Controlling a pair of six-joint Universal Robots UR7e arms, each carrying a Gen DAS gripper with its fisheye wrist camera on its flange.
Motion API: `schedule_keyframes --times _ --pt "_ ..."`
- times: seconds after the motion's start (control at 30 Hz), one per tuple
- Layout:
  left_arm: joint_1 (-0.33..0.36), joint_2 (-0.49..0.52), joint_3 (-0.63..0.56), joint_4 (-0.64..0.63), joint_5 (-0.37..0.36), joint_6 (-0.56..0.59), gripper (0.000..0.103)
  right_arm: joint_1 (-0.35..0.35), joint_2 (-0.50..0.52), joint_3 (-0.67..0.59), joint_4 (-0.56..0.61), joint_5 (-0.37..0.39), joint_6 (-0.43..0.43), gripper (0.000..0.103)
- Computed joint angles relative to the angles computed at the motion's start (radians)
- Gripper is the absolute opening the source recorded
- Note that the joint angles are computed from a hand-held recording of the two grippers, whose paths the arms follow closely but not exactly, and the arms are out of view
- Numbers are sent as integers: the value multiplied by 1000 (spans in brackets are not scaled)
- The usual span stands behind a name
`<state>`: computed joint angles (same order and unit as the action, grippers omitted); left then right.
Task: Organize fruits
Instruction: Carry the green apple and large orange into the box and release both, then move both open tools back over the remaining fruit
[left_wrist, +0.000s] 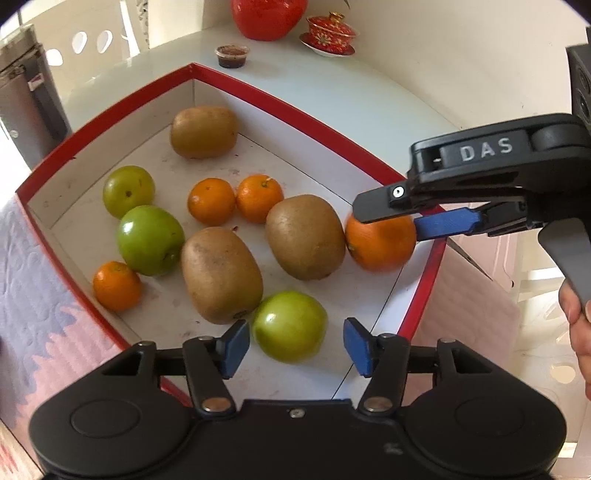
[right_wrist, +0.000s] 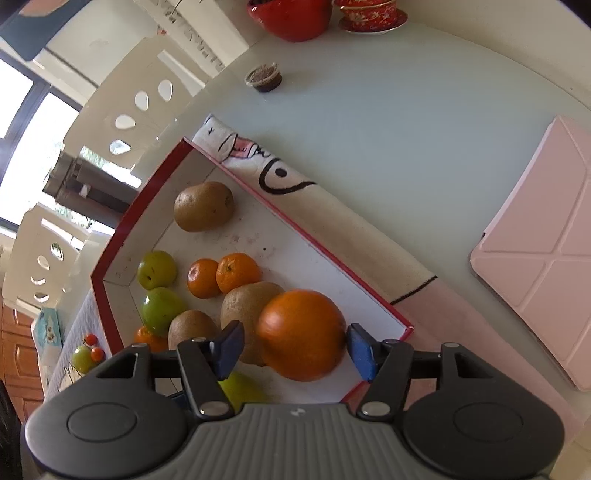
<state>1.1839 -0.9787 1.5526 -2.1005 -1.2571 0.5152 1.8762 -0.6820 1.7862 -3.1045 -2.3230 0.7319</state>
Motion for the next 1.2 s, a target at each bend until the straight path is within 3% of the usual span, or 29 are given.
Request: schedule_keyframes --times 0.3,0.5,0.83,1.2 --pt "0 -48 2 -2 -9 -15 72 12 -11 21 -65 26 18 70" --pt "11 -70 -26 -15 0 -38 72 42 18 -58 -36 15 -54 70" --pt "64 -70 -132 -52 83 -76 74 84 131 -310 81 45 -232 70" --pt "145 -28 -290 -40 204 -91 75 99 349 -713 313 165 -504 72"
